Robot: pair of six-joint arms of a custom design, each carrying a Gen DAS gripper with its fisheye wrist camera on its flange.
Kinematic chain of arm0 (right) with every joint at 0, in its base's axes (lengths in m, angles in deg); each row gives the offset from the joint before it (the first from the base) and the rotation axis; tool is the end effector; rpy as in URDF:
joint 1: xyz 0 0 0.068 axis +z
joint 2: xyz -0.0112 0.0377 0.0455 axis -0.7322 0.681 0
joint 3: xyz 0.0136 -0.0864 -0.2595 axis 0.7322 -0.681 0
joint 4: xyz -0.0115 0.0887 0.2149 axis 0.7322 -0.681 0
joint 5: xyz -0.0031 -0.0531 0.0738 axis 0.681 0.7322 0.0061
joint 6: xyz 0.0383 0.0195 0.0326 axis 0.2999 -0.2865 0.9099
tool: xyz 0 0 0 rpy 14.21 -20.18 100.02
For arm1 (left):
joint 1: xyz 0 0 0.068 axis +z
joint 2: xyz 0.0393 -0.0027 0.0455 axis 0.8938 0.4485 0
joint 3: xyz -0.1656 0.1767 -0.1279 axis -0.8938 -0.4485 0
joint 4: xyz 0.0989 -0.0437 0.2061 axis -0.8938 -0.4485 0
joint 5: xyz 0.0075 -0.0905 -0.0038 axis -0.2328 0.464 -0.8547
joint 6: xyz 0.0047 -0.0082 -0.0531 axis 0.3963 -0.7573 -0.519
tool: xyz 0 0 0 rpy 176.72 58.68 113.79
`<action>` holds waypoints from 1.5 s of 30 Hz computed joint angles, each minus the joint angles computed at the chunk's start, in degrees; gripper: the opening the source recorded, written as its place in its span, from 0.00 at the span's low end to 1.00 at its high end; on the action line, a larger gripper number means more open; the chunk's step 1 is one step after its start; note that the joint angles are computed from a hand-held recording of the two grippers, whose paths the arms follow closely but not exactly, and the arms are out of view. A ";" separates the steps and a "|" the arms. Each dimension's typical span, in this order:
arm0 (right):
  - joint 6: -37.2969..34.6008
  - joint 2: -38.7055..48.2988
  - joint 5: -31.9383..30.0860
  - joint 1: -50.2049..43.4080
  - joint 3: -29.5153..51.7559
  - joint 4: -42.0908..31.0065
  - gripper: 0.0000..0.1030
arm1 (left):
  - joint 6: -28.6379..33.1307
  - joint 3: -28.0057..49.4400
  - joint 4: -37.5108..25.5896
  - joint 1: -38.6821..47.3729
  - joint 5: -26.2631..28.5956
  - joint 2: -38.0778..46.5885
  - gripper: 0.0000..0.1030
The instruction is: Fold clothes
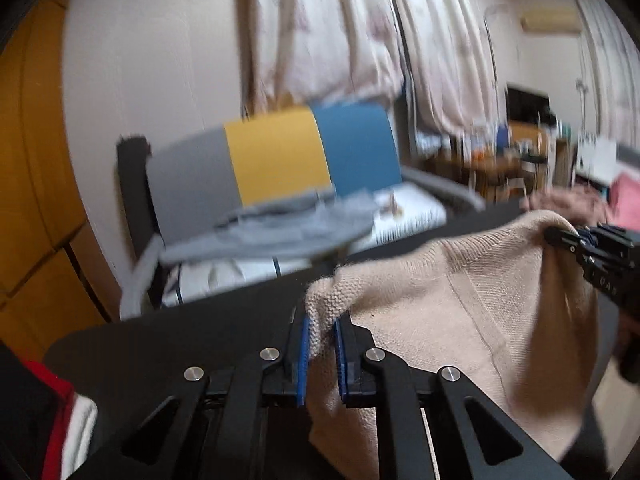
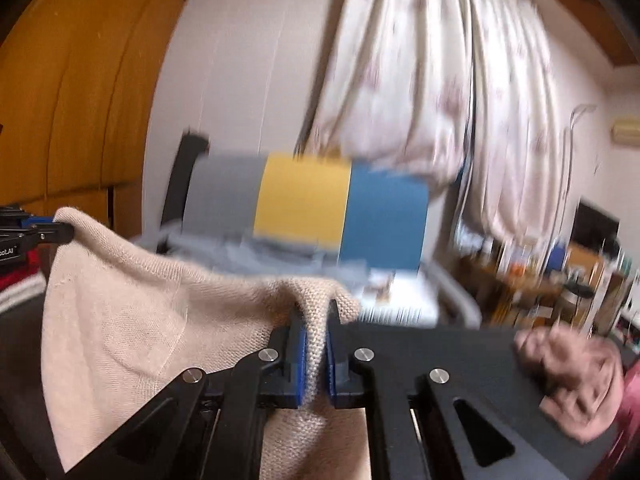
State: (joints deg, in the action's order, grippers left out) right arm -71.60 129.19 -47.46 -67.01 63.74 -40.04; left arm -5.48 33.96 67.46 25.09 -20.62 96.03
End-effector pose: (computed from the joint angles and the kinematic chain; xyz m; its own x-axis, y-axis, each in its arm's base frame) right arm 0.1695 -0.0467 0.3288 -0.2246 -0.1916 -0.9554 -0.1069 0.9794 -0.1713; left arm 0.1925 -0.1351 0.3339 -0.3640 0.2045 -0.9087 0.2933 0.9511 0.0966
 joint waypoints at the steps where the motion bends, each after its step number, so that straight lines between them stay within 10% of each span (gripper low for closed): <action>1: 0.20 -0.10 -1.60 -1.18 2.06 0.24 0.06 | -0.15 1.89 0.14 0.58 0.28 -0.21 0.11; 5: 2.52 1.75 -9.36 -6.08 11.72 1.42 0.06 | -0.60 10.41 0.25 2.43 1.38 -0.29 0.11; 20: 11.71 3.12 1.64 6.79 38.55 6.69 0.06 | 4.38 43.12 -4.11 -4.80 -11.55 0.70 0.11; 28: -0.85 -0.62 29.91 39.13 35.92 6.70 0.06 | 8.93 43.59 0.73 -13.27 -24.80 -3.71 0.11; 36: 8.14 14.92 26.38 27.07 32.24 0.63 0.18 | 4.37 38.25 0.15 4.81 -13.94 7.24 0.15; 38: 10.14 25.72 21.34 22.80 33.85 -5.83 0.30 | 5.14 36.57 -1.31 8.41 -13.60 16.61 0.51; 41: 12.92 38.62 14.39 18.77 34.08 -15.63 0.30 | 1.23 39.65 -13.05 12.04 -12.40 31.69 0.61; 45: 15.28 35.10 9.80 13.79 11.52 -4.40 0.30 | -6.60 28.44 -16.17 15.37 -3.34 38.17 0.60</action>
State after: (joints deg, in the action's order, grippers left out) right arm -56.32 164.28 -37.66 -53.22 75.26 -44.45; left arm -12.09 62.40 51.29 40.46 -23.96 134.19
